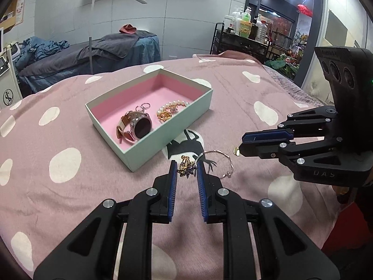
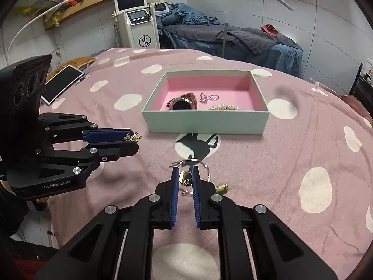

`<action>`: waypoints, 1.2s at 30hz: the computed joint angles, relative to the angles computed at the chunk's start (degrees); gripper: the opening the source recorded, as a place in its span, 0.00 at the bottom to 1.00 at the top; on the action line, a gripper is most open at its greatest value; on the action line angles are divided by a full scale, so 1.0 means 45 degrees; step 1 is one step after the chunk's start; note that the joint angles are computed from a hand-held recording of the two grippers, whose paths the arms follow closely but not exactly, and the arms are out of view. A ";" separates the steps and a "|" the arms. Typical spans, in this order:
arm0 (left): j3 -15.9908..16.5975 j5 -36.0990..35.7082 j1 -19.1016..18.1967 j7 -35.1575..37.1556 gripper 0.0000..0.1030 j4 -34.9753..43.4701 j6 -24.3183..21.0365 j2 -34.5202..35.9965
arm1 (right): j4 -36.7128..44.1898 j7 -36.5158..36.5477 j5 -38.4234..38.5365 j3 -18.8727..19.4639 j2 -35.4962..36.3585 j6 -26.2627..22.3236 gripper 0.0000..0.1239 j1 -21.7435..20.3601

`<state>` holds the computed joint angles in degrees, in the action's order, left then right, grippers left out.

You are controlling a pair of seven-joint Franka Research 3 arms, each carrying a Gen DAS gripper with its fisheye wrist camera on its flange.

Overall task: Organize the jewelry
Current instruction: 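Carry both charms into the pink box and open both tools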

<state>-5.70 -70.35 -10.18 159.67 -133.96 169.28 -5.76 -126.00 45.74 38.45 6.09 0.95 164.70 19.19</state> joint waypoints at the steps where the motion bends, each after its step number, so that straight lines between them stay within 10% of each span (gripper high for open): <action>1: 0.0052 0.0256 0.0093 -0.0278 0.17 0.0268 -0.0120 0.0145 | 0.0236 0.0131 -0.0107 -0.0028 0.0126 0.0010 0.09 -0.0019; 12: -0.0130 0.6723 0.1467 -0.6267 0.17 0.4024 -0.0405 0.3337 | 0.3781 0.3046 -0.2769 -0.0298 0.2731 -0.0039 0.09 -0.0040; 19: 0.0047 0.9557 0.1820 -0.9615 0.17 0.7131 -0.2274 0.5778 | 0.6229 0.5501 -0.5113 -0.0825 0.4773 -0.0969 0.09 0.0239; 36: -0.1975 1.2468 0.3605 -1.1850 0.21 0.7886 -0.2263 0.6869 | 0.7665 0.7154 -0.7225 -0.0987 0.6190 -0.1654 0.10 0.0531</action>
